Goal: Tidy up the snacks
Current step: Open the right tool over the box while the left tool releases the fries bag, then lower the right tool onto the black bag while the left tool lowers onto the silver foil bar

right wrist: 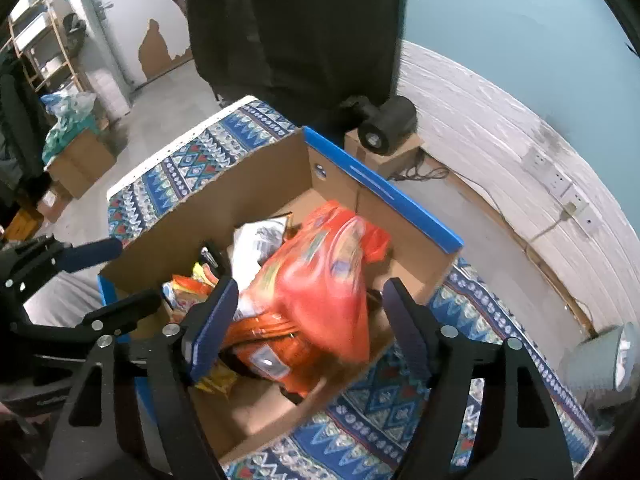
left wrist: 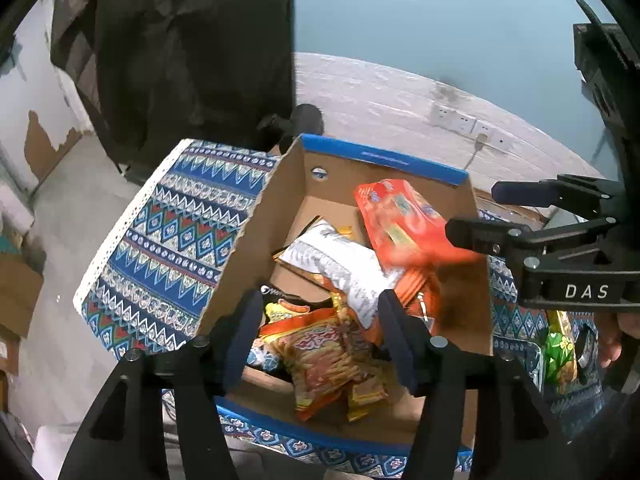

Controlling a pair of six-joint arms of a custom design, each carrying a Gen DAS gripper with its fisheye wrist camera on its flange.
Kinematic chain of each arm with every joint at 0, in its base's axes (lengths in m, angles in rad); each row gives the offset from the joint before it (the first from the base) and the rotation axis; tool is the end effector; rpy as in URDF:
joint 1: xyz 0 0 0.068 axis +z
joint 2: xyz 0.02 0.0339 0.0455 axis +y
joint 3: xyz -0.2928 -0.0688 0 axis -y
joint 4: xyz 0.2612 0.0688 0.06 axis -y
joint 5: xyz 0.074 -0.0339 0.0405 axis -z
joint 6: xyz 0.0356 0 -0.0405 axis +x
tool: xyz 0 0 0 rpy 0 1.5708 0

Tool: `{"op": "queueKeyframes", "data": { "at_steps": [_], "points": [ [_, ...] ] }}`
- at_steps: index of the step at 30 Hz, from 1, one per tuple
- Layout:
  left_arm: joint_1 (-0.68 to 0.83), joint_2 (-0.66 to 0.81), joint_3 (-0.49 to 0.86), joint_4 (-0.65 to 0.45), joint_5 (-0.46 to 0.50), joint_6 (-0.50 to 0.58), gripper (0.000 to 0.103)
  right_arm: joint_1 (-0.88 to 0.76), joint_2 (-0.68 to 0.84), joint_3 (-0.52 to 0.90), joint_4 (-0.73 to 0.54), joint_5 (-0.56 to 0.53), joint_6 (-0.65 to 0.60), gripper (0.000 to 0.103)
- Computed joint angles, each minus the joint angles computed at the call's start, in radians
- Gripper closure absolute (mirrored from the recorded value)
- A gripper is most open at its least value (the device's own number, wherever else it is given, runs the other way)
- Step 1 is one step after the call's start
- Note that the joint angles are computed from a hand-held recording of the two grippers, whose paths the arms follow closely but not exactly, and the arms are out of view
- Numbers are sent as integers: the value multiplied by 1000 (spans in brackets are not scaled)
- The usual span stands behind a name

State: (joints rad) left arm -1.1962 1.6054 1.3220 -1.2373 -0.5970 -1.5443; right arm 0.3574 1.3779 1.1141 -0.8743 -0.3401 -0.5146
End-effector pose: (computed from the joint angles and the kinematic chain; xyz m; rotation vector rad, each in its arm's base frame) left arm 0.1294 -0.2745 0.2874 -0.4601 2.5035 0.0935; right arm 0.2551 0.1080 0.2930 -1.2129 2.3659 0.4089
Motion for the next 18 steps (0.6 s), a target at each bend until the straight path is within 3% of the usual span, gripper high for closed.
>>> {"op": "queueKeyframes", "data": {
  "at_steps": [18],
  "points": [
    [-38,259,310,-11,22,191,36,-390,-59,-17,-160,-44,-288,24]
  ]
}}
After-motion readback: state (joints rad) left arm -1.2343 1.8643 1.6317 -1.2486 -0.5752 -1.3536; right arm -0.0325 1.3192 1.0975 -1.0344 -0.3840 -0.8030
